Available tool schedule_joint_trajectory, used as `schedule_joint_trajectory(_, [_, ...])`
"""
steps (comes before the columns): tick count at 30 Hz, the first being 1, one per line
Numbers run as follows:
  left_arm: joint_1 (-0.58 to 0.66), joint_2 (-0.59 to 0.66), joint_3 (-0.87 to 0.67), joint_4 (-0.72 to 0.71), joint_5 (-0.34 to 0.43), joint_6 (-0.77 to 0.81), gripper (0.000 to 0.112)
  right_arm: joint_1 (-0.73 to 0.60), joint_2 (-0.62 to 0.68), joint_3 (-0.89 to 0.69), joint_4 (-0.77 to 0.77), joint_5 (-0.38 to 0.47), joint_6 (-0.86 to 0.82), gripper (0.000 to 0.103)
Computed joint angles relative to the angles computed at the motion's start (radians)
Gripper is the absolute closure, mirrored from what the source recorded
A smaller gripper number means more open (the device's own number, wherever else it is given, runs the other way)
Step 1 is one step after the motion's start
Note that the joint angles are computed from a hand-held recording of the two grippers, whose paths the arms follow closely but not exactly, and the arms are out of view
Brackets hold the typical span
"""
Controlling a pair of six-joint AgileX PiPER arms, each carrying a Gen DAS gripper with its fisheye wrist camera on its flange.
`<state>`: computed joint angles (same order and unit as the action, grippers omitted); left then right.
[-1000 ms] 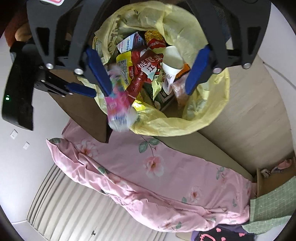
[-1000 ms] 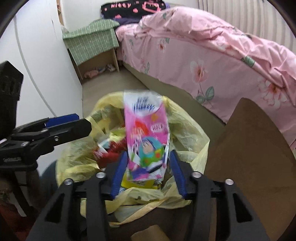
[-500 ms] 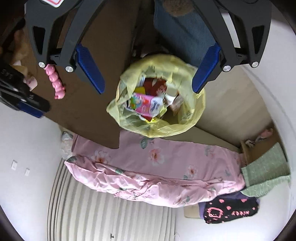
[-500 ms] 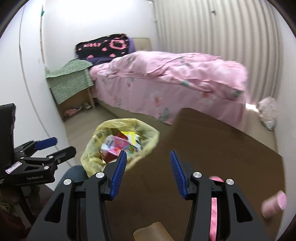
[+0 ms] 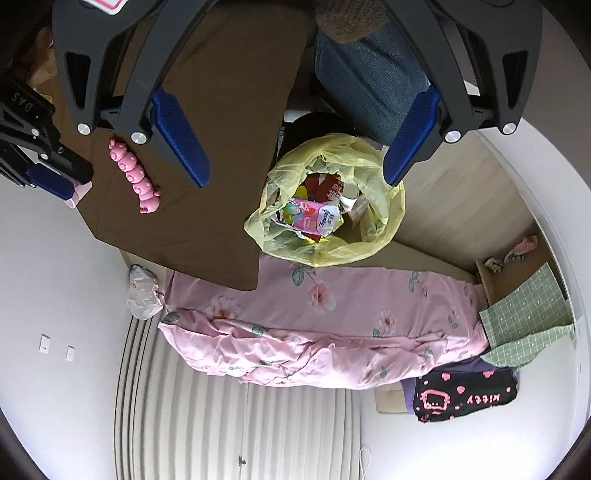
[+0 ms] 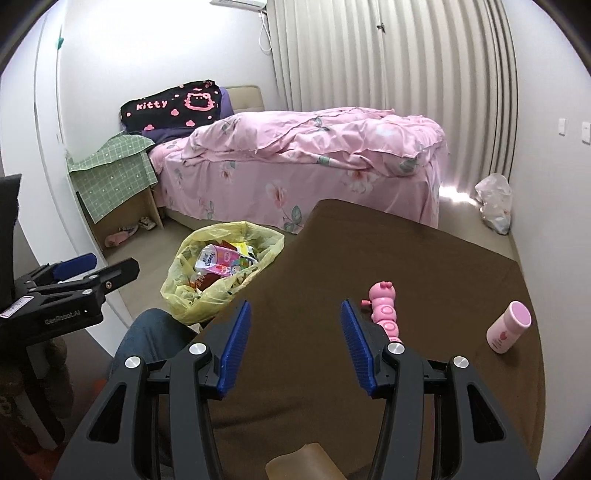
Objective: Collect trash
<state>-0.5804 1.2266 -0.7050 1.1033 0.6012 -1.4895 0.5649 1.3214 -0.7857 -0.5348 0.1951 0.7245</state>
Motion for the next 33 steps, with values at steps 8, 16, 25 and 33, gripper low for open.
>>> schedule_joint_trajectory(8, [-0.017,-0.005,0.002,0.029,0.019,-0.025,0.022,0.023,0.008,-0.002,-0.145,0.007,0.142,0.056])
schedule_joint_trajectory(16, [-0.023,-0.003,0.002,0.031,0.023,-0.031,0.022,0.012,0.019,-0.003,-0.054,-0.001,0.053,0.056])
schedule_joint_trajectory(25, [-0.002,-0.014,0.020,0.048,-0.005,-0.019,0.022,0.014,0.019,-0.003,-0.059,0.002,0.060,0.056])
schedule_joint_trajectory(33, [0.011,-0.022,0.034,0.033,-0.038,0.000,0.022,0.026,0.014,0.002,-0.159,0.014,0.162,0.056])
